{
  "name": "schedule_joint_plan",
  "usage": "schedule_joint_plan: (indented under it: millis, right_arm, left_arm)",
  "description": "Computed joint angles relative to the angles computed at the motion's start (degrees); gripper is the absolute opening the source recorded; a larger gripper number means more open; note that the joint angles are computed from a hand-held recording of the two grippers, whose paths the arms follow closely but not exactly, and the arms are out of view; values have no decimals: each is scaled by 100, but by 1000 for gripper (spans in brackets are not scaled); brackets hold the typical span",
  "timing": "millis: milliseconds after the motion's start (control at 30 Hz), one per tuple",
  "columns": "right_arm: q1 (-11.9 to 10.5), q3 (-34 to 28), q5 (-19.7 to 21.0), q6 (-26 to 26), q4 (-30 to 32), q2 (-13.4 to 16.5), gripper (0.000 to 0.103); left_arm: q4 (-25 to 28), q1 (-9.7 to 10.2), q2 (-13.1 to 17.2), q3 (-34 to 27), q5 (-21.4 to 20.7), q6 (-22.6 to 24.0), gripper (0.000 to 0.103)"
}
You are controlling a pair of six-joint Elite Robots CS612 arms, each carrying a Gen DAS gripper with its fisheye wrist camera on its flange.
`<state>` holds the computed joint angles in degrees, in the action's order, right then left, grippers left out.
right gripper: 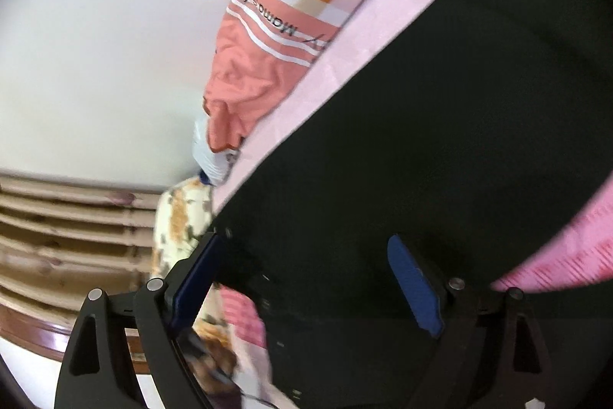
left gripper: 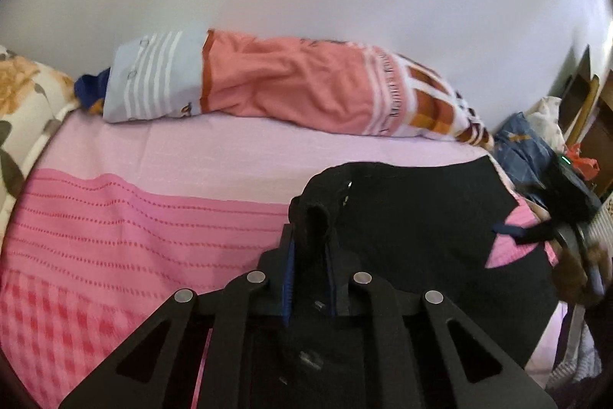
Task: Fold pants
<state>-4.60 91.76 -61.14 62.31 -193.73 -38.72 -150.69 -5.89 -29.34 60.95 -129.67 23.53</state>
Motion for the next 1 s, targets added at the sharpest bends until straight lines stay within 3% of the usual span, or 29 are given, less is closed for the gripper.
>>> schedule_joint_plan:
  millis: [67,233,400,467,500,533,700,867,1000]
  right_arm:
    - [-56,-210,204,183,-52,126,86]
    - [-134,-577,152,212,449,245,86]
    - [-187,-901,198,360,659,447,84]
    - [-161,-965,-18,115,967,439,48]
    - [-148,-966,-157,-14,1194,404,12]
    - [-145,-945,-208,-67,1293,384,8]
    - [-4,-265,-698,-484,761,-6,7]
    - [200,749,-769,-657,189,-502,7]
    - [374,1246,-609,-348,-76,-603,7]
  left_arm:
    - [-271,26,-162,327,-86,-32,14]
    - [-786,78,-470,984,-248,-178,14]
    - [-876,123,-628,1321,-371,-331,14]
    - [-845,131,-665,1398,-379,-393,14]
    - [-837,135,-688,1442,-385,-428,14]
    - [-825,139,-695,1461,-392,-470,14]
    - [-772,176,-754,1547,-365,-722,14]
    - [-468,303,-896,1744,-377,-865,15]
    - [-283,381,-1090,2083,-237,-859,16]
